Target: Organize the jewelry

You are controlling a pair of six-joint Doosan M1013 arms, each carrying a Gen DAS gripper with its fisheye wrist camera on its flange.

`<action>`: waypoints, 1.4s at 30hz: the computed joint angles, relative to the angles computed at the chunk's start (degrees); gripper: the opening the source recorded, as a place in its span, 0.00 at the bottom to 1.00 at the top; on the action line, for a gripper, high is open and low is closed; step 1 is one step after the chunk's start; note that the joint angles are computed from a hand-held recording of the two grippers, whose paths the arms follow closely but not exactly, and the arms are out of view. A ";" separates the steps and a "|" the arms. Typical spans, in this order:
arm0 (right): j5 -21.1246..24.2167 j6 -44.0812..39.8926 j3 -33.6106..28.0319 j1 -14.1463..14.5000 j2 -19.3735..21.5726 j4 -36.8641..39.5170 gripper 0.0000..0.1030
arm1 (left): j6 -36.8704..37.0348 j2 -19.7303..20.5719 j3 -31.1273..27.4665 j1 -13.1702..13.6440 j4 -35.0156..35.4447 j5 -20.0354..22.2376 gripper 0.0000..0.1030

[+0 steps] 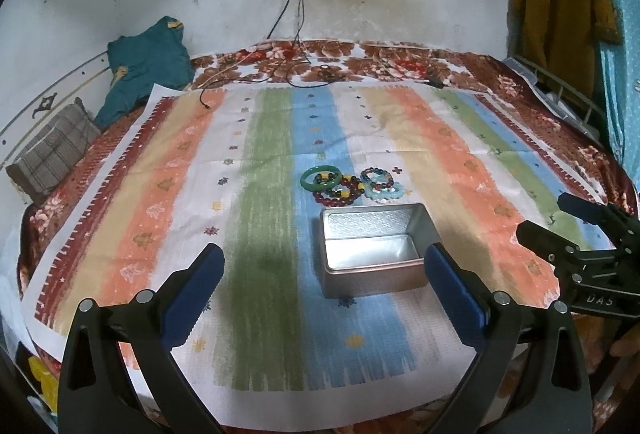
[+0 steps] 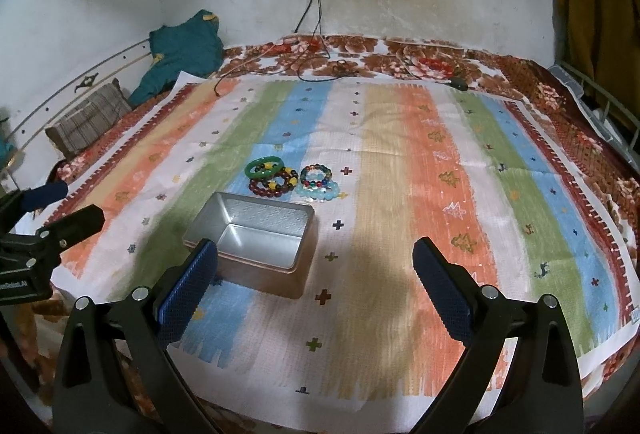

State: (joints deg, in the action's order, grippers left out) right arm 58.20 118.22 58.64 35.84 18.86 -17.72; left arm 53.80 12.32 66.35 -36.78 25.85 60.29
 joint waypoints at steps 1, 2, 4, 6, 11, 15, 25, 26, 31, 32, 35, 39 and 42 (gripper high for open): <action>0.74 -0.50 -0.93 -0.17 0.49 0.44 0.96 | -0.07 0.14 -0.18 0.05 0.05 0.21 0.95; 0.92 -0.80 -1.02 -0.23 0.56 0.62 0.96 | -0.09 0.30 -0.45 0.15 0.06 0.52 0.95; 2.00 -1.66 -2.64 -0.44 1.40 0.70 0.96 | 0.03 0.81 -1.31 0.33 0.67 1.57 0.95; 2.72 -2.36 -3.90 -0.37 2.15 0.09 0.96 | 0.09 1.20 -2.00 0.69 0.70 2.03 0.95; 5.02 -4.70 -7.28 -0.59 4.22 0.65 0.96 | 1.07 2.55 -3.98 1.81 -2.00 3.48 0.95; 6.52 -6.10 -10.47 -0.78 6.21 1.07 0.96 | 1.96 3.84 -5.69 1.75 0.24 4.50 0.95; 9.10 -6.29 -15.42 -2.06 9.17 3.90 0.96 | 2.65 6.93 -10.12 3.69 -1.86 6.73 0.95; 9.63 -6.48 -16.20 -2.18 9.64 4.15 0.96 | 2.61 7.23 -10.53 3.87 -2.10 6.97 0.95; 11.16 -6.75 -18.71 -2.70 11.22 5.23 0.96 | 3.50 8.86 -12.73 4.29 -2.34 8.88 0.95; 11.53 -6.84 -19.31 -2.77 11.59 5.23 0.96 | 3.79 9.43 -13.45 4.13 -1.16 9.80 0.95; 12.61 -6.99 -21.19 -2.97 12.75 5.25 0.96 | 3.73 10.28 -14.73 4.48 -1.41 10.36 0.95; 13.92 -6.91 -23.51 -3.49 14.31 5.68 0.96 | 3.51 11.42 -16.32 5.33 -3.19 11.32 0.95; 15.19 -6.85 -25.37 -3.81 15.53 6.07 0.96 | 3.71 12.37 -17.46 5.77 -3.63 12.28 0.95</action>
